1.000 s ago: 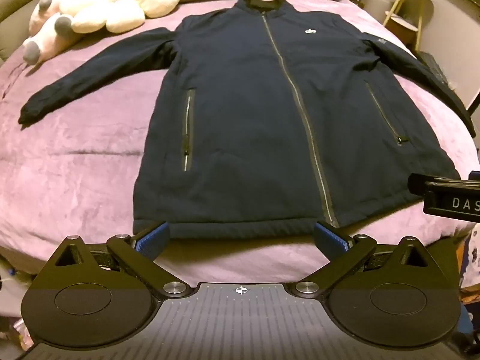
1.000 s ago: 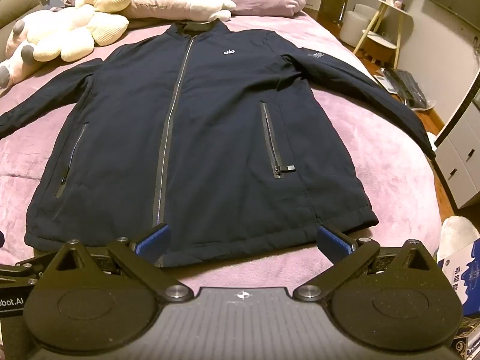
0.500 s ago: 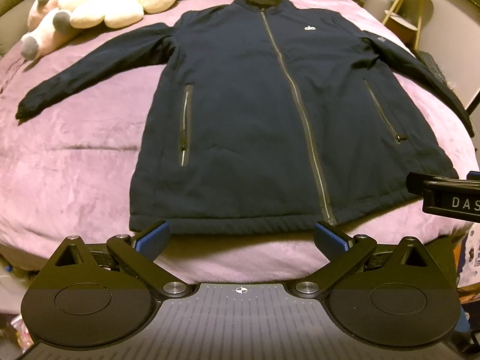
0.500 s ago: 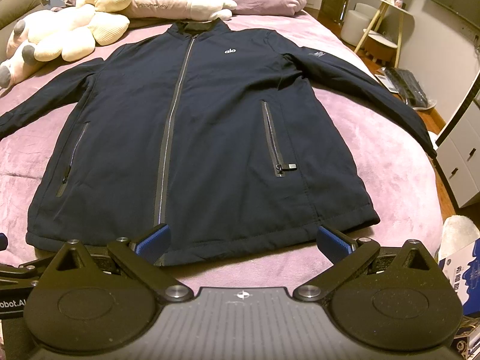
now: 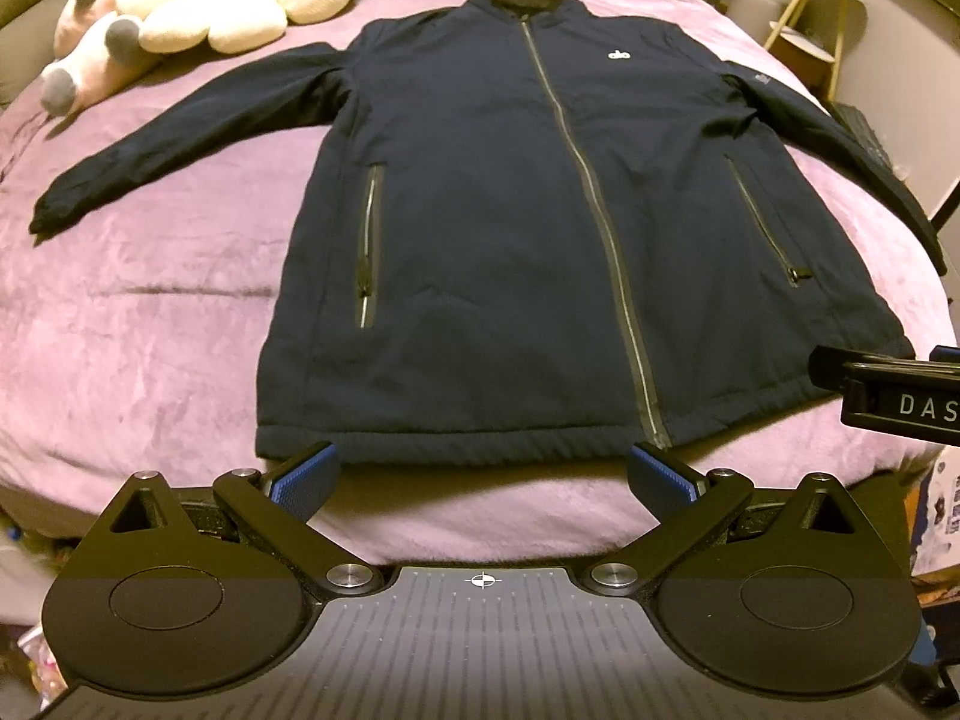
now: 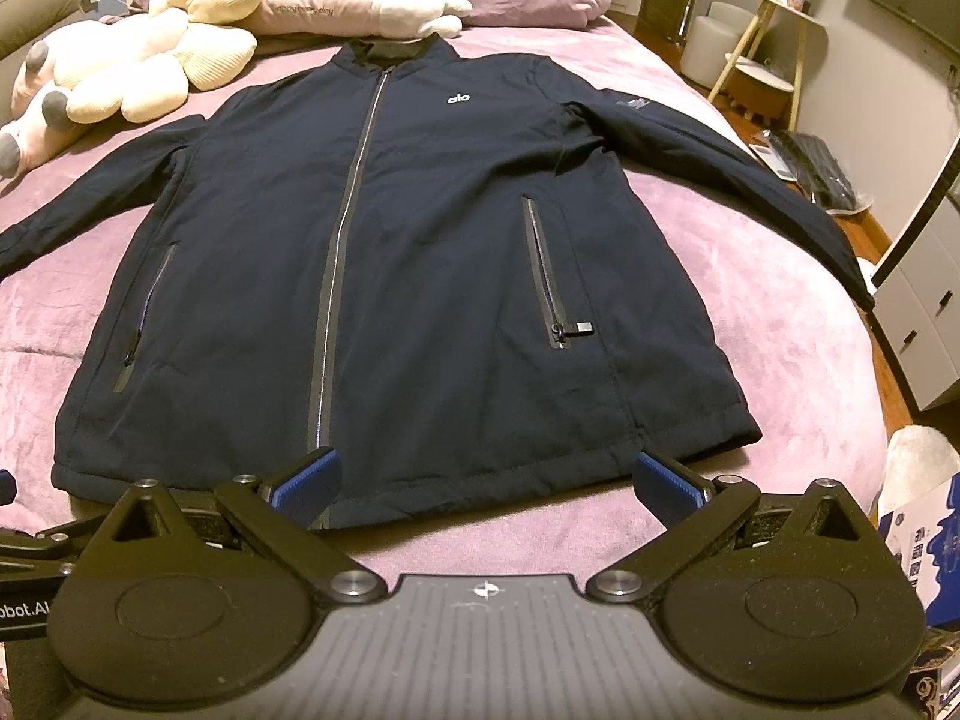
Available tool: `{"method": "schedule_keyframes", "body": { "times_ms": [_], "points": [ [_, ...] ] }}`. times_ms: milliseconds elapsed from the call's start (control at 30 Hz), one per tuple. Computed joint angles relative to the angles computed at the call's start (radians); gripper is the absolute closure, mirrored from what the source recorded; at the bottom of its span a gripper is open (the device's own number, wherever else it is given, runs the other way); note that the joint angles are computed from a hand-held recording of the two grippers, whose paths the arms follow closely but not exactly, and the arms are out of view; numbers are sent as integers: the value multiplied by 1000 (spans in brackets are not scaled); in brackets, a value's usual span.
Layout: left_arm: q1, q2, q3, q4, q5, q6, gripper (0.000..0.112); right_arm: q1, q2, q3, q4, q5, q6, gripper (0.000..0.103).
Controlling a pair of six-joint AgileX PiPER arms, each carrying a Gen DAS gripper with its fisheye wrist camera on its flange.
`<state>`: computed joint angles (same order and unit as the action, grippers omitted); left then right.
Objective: Fold large clothes
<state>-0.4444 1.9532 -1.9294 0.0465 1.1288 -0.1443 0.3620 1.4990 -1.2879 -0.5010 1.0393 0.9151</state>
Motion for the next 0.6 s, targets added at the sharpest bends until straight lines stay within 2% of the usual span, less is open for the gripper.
{"method": "schedule_keyframes", "body": {
  "times_ms": [600],
  "points": [
    [0,-5,8,-4,-1,-4,9,-1,-1,9,0,-8,6,0]
  ]
}}
